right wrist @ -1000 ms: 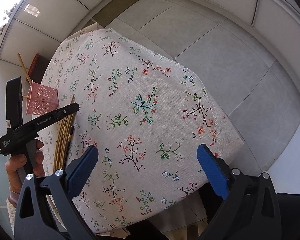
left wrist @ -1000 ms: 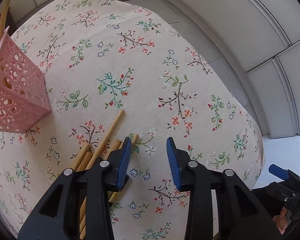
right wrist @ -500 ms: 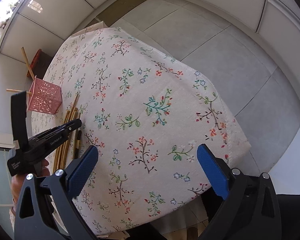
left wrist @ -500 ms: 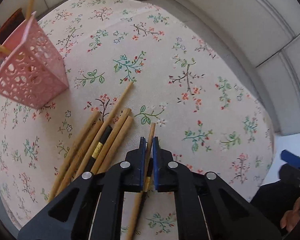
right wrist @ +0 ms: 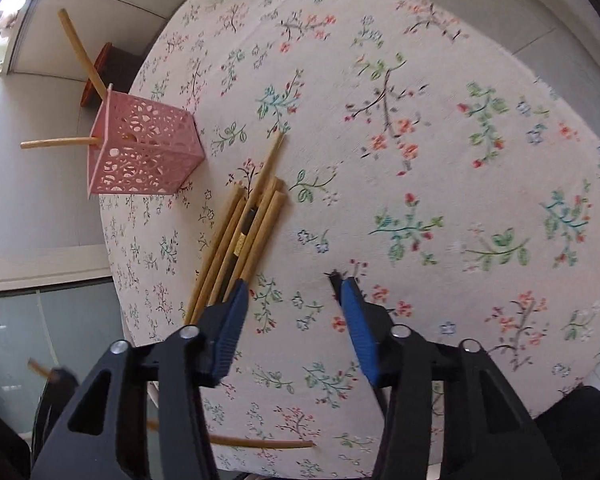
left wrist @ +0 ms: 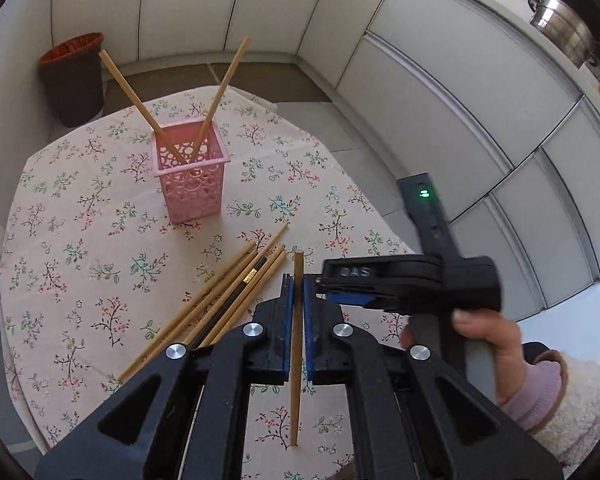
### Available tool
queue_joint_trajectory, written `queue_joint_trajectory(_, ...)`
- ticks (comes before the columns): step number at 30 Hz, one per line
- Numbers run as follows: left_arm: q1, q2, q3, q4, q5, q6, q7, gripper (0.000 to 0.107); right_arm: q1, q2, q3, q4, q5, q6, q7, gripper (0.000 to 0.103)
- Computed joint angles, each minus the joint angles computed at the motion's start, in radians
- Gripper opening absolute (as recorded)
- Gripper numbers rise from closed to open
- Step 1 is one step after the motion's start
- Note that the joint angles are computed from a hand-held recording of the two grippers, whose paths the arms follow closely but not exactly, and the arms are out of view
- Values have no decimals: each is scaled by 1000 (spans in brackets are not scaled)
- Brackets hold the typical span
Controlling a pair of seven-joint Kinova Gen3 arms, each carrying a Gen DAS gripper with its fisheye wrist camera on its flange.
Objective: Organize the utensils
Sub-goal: 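Lower to the chopstick pile and grasp one with the left tool while the right tool grasps another, then carry both chopsticks over the pink holder and release them into it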
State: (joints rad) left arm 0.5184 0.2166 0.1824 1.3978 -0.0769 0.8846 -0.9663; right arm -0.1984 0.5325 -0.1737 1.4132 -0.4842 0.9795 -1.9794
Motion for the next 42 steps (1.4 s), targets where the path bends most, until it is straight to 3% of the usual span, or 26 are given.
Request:
queue_joint_trajectory(2, -10, -30, 0, 35, 12, -32, -6, 4, -37, 10, 20, -18, 31, -21, -47, 36)
queue_joint_trajectory(12, -79, -140, 14, 153, 85, -125, -82, 4, -222, 89, 102, -186, 279, 57, -329, 28)
queue_joint_trajectory(16, -96, -174, 20, 177, 89, -135, -87, 4, -250, 114, 105, -239, 344, 92, -388, 27)
queue_joint_trajectory(20, -99, -186, 31, 175, 65, -118, -71, 4, -260, 148, 104, -309, 380, 162, -420, 14)
queue_joint_trajectory(22, -98, -191, 35, 172, 50, -106, -57, 4, -241, 142, 89, -290, 373, 144, -400, 8)
queue_joint_trajectory(30, -73, -206, 65, 135, -29, -79, 3, 4, -113, -48, 28, -6, 279, -138, -183, 7)
queue_joint_trajectory(42, 52, -204, 142, 19, -417, 30, 343, 4, -69, -409, 27, 211, 249, -297, 84, 7)
